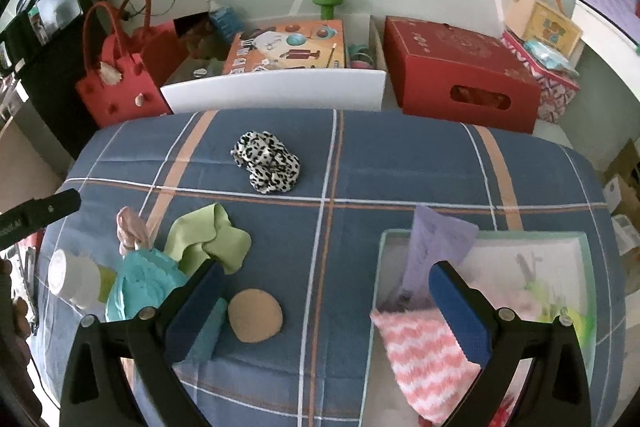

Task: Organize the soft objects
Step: 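Move both grippers back from the tray toward the remaining pile, then grasp the pink cloth with the left gripper while the right grasps the leopard scrunchie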

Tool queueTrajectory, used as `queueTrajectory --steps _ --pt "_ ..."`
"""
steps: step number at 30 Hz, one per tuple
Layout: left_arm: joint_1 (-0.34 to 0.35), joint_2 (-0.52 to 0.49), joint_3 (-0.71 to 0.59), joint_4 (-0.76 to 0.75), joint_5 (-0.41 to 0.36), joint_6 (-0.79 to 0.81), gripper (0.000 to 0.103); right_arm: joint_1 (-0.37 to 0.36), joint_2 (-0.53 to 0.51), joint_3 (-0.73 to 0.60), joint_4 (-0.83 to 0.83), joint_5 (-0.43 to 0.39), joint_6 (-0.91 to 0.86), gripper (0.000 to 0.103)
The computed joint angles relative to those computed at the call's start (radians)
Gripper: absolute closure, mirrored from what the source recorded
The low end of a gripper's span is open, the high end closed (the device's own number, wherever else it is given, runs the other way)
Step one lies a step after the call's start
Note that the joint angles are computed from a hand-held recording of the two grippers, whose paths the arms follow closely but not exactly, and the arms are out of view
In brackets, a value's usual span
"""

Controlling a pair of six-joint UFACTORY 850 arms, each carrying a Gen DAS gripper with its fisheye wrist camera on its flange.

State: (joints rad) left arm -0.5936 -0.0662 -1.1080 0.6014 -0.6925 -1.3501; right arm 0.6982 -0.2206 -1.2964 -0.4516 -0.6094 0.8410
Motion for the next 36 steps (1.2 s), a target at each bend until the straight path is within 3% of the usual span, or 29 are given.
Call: queueTrajectory --steps 4,10,13,23,27,36 --pt "0.017 -0.027 -0.023 -0.052 0.009 0.105 0.006 0.012 -0.04 -0.045 -0.058 -0.017 0.003 0.0" --pt "0.051 -0.05 -0.051 -0.157 0.024 0.212 0.006 0.008 -0.109 -0.122 -0.013 -0.024 -0.082 0.0" --pt "0.047 -0.078 -0.085 -0.137 -0.029 0.234 0.006 -0.006 -0.141 -0.161 0.062 -0.015 -0.152 0.0" --pt "0.068 -0.135 -0.128 -0.297 -0.041 0.444 0.008 -0.05 -0.284 -0.328 0.325 -0.043 -0.432 0.0" --pt "0.08 -0.164 -0.14 -0.371 -0.046 0.517 0.022 -0.054 -0.358 -0.399 0.34 -0.083 -0.471 0.0" --pt "0.089 -0.223 -0.168 -0.442 -0.07 0.613 0.048 -0.08 -0.468 -0.5 0.37 -0.119 -0.512 0.012"
